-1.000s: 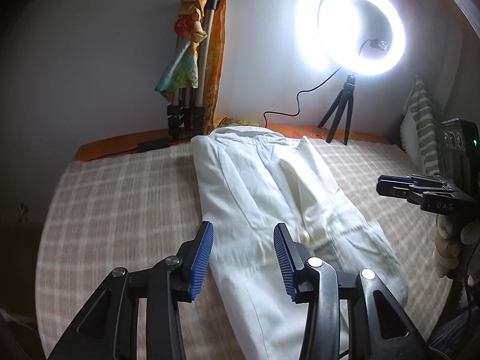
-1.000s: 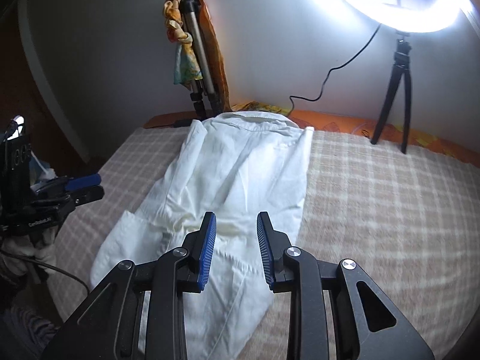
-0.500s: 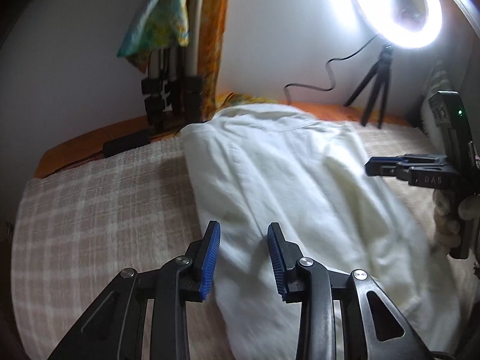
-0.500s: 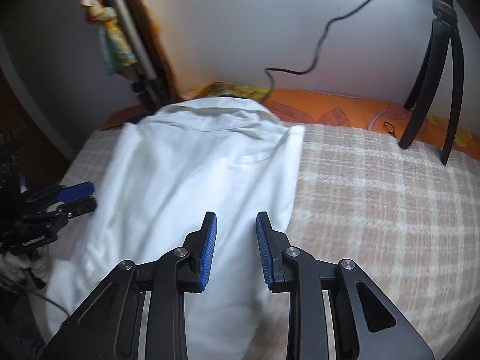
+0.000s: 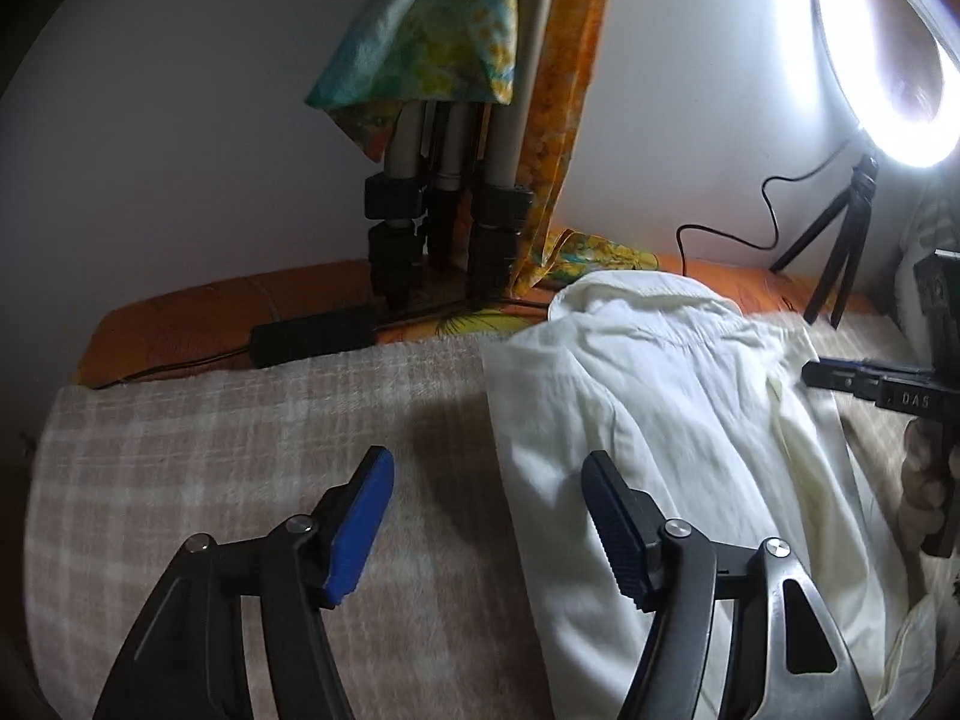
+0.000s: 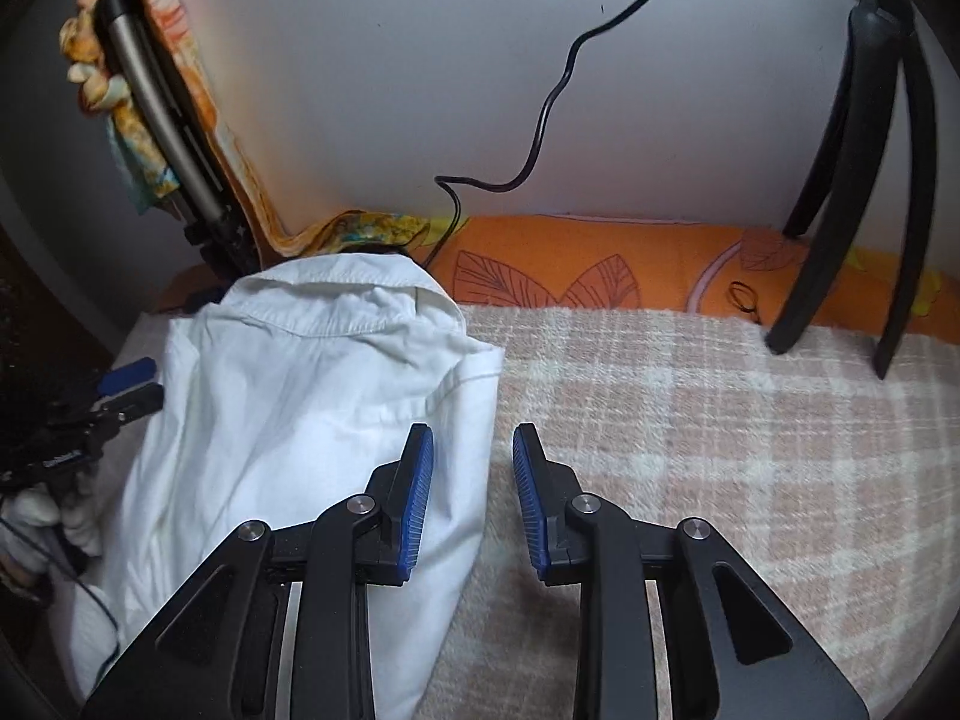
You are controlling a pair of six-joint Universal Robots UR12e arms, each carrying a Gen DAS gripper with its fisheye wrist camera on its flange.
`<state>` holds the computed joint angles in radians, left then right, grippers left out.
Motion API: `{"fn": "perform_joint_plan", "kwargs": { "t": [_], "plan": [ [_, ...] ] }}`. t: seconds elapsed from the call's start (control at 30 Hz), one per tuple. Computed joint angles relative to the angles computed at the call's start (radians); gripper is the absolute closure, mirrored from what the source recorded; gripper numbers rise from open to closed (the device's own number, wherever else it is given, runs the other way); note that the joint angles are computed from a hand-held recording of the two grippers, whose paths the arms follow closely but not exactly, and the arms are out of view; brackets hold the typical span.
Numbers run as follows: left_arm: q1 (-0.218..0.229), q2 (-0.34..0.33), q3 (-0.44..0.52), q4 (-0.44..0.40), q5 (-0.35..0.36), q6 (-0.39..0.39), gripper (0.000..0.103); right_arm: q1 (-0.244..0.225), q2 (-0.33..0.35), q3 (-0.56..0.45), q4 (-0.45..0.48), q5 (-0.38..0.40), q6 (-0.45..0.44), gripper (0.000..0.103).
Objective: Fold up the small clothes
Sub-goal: 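Grasp the collar with both tools and lift it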
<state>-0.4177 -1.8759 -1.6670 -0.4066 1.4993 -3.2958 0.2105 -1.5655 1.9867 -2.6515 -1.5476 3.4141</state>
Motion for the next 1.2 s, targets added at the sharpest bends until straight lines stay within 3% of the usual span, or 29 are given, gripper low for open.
{"fn": "perform_joint_plan", "kwargs": {
  "t": [0.13,0.2,0.23,0.3,0.33,0.7,1.07,1.2],
  "plan": [
    [0.011,-0.022,0.022,-0.017,-0.059,-0.027,0.039,-0.027,0.013,-0.003,-0.004,0.067,0.027,0.077],
    [0.014,-0.030,0.032,-0.029,-0.076,-0.028,0.064,-0.035,0.017,-0.001,-0.020,0.099,0.038,0.077],
    [0.015,-0.033,0.037,-0.030,-0.081,-0.027,0.068,-0.039,0.020,-0.002,-0.022,0.119,0.035,0.078],
    [0.018,-0.040,0.045,-0.036,-0.111,-0.025,0.097,-0.035,0.026,-0.008,-0.020,0.121,0.027,0.091],
    [0.018,-0.041,0.048,-0.037,-0.112,-0.026,0.101,-0.030,0.031,-0.015,-0.012,0.123,0.025,0.097],
    [0.005,0.016,0.012,0.050,-0.076,-0.009,0.103,-0.015,-0.025,0.000,-0.079,0.100,0.034,0.102],
    [-0.020,0.132,-0.056,0.085,-0.053,0.053,0.103,0.052,-0.128,0.001,-0.081,0.019,0.032,0.103],
    [-0.025,0.160,-0.067,0.039,-0.036,0.067,0.103,0.094,-0.164,-0.015,-0.039,-0.031,0.055,0.103]
  ]
}}
